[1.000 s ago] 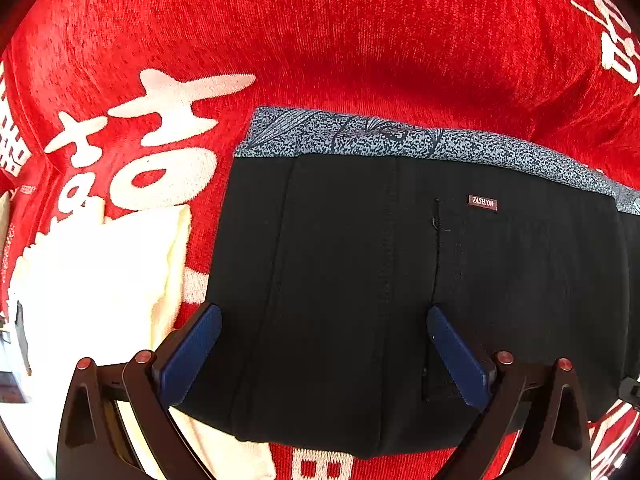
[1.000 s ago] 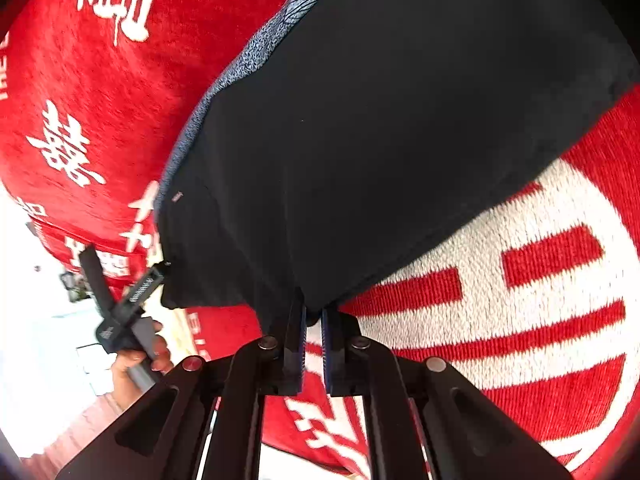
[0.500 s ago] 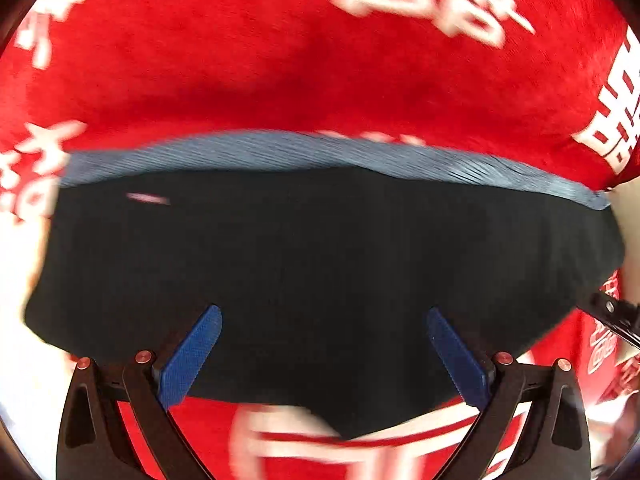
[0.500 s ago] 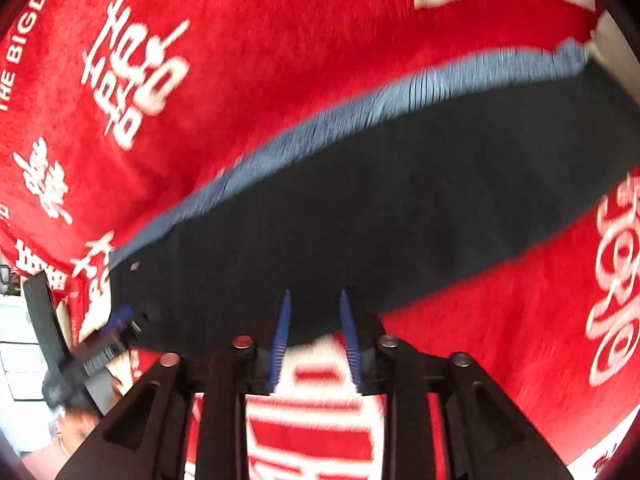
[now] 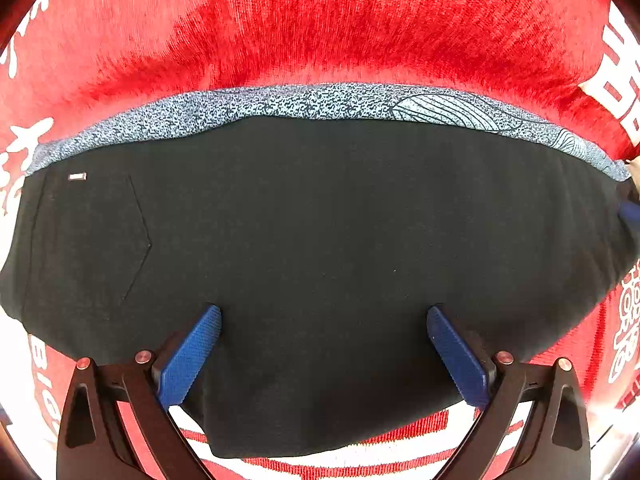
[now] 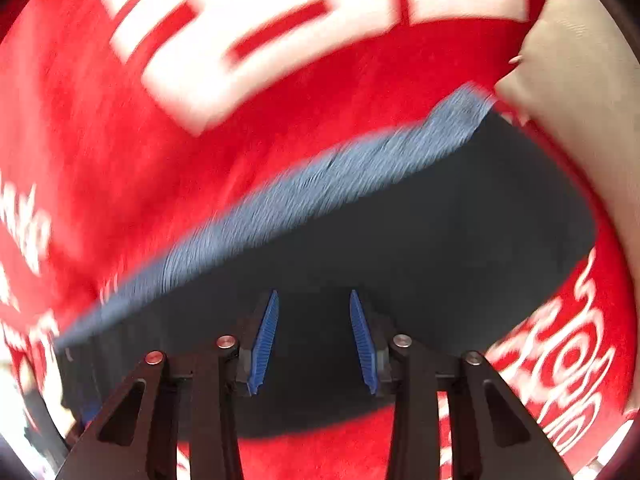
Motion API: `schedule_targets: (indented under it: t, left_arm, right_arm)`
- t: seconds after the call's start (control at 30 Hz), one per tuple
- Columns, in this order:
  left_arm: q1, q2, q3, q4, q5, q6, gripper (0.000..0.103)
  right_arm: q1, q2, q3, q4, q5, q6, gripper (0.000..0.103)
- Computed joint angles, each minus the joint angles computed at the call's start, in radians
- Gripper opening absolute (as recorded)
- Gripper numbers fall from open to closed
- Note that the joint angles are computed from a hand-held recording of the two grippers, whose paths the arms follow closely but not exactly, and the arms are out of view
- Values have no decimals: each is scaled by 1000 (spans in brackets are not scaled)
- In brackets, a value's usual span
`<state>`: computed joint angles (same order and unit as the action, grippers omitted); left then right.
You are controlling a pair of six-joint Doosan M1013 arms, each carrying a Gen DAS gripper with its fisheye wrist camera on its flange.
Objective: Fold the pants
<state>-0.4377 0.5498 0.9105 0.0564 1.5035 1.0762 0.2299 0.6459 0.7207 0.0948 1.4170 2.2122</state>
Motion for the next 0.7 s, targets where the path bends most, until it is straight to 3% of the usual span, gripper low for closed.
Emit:
schedule_targets:
  t: [0.1, 0.17, 0.3, 0.37, 0.43, 0.47, 0.53, 0.6, 0.7]
  left_arm:
    - [-4, 6, -13, 1, 16, -27, 103]
    - [-7, 13, -26, 8, 33, -43, 103]
    - [-29, 22, -49, 34, 63, -70, 103]
    - [-30, 21, -53, 38, 73, -75, 103]
    - [-33, 21, -55, 45, 82, -82, 103]
    - [-23, 17, -40, 46, 74, -74, 103]
    - [-23, 40, -74, 52, 98, -67, 103]
    - [-25, 63, -106, 58, 116, -60, 103]
    - [-31, 76, -127, 69, 129, -51, 103]
  right_arm:
    - [-26, 61, -96, 27, 10, -67, 39]
    - [-36, 129, -200, 7, 87, -116, 39]
    - [-67, 140, -206, -95, 116, -129, 29]
    - [-90, 119, -175, -147, 109, -107, 8]
    - [-111, 113, -181, -112, 127, -80, 9]
    - [-111, 104, -183, -116, 128, -81, 15]
    - [-104, 80, -170, -131, 128, -98, 15]
    - [-97, 22, -89, -93, 77, -117, 17]
    - [-85, -39, 28, -88, 67, -105, 25]
